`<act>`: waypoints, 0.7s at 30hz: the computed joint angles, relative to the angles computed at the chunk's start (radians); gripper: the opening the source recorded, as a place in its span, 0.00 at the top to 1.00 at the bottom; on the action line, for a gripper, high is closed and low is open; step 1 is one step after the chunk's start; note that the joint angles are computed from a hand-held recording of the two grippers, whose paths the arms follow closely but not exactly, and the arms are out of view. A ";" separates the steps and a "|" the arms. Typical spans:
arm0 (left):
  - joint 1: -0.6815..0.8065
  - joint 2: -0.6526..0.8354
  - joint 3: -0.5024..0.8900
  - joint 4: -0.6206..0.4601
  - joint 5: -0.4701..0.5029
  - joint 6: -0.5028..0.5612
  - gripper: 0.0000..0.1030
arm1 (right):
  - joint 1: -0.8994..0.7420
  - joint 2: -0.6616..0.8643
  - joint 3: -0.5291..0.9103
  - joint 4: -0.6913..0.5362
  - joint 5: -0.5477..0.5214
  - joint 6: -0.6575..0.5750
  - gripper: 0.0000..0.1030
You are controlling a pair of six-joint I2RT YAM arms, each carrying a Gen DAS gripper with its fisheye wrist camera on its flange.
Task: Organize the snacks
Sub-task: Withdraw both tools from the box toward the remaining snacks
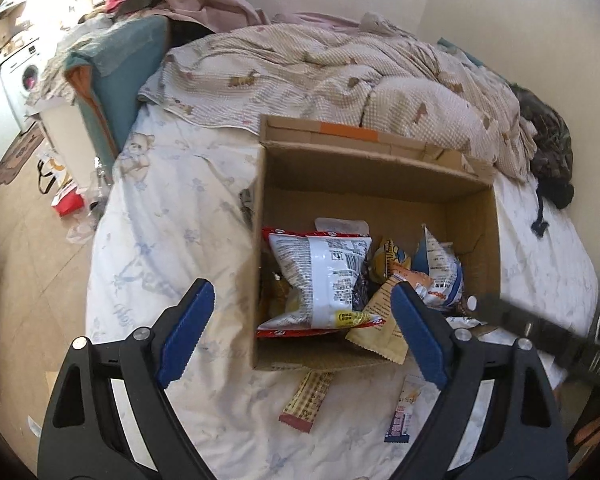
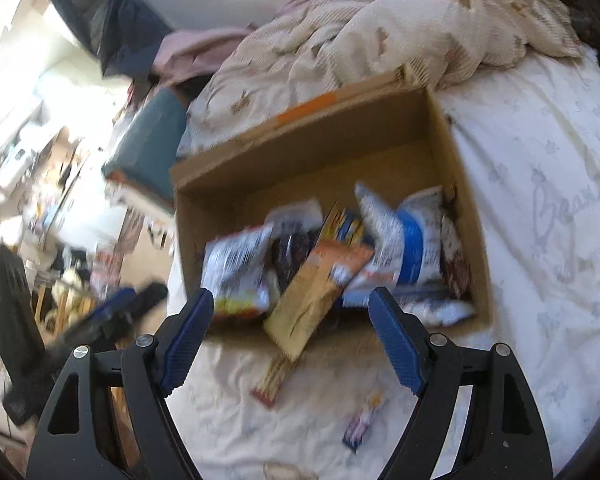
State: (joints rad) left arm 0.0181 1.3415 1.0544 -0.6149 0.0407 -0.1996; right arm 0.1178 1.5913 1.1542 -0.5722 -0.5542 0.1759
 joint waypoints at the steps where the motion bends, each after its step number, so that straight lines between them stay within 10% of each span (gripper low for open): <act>1: 0.004 -0.022 -0.007 -0.004 -0.002 -0.002 0.15 | -0.001 -0.013 -0.012 -0.014 -0.006 -0.008 0.19; 21: 0.015 -0.209 -0.177 -0.159 0.007 -0.015 0.15 | -0.126 -0.216 -0.237 -0.132 0.015 -0.037 0.19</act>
